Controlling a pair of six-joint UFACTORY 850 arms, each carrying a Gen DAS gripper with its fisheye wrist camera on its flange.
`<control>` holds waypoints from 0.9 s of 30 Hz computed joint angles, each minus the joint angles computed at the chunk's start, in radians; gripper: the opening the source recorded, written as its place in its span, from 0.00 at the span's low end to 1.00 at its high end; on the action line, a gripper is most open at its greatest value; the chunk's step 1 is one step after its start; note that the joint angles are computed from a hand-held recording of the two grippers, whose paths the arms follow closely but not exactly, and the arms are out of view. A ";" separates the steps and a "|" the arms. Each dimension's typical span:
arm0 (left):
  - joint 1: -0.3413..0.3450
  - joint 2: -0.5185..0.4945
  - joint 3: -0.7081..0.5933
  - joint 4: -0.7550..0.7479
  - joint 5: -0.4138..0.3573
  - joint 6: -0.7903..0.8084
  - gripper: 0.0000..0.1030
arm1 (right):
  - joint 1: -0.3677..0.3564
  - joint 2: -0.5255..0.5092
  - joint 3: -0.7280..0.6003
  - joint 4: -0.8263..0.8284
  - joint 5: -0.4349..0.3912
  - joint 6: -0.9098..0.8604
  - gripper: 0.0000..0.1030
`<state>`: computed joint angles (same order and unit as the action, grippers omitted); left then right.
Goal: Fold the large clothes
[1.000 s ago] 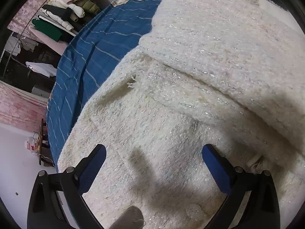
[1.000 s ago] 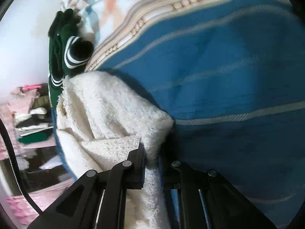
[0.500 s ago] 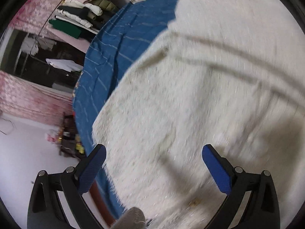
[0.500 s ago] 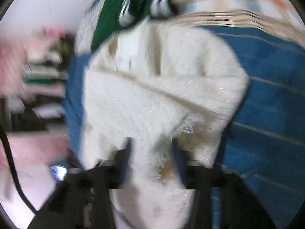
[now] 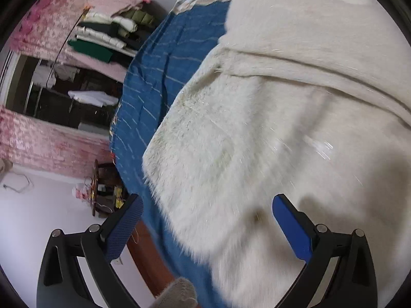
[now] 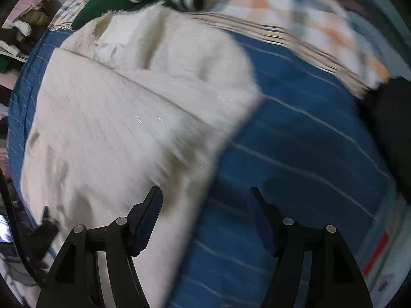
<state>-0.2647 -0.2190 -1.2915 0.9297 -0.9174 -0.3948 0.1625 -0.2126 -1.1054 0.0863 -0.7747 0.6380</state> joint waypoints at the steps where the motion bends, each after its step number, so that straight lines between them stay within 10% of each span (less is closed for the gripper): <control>1: -0.016 0.035 0.031 -0.002 -0.005 0.015 1.00 | 0.006 0.045 0.039 -0.019 -0.021 0.032 0.69; 15: -0.456 0.419 0.524 0.155 -0.061 0.017 1.00 | -0.096 0.537 0.487 0.038 -0.266 0.208 0.72; 27: -0.328 0.191 0.414 0.276 -0.068 -0.232 0.91 | -0.219 0.584 0.534 0.177 -0.180 0.040 0.72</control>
<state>-0.5930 -0.0278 -0.8775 1.2055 -0.9851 -0.6270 -0.0563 0.3718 -0.5712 0.2634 -0.9543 0.6775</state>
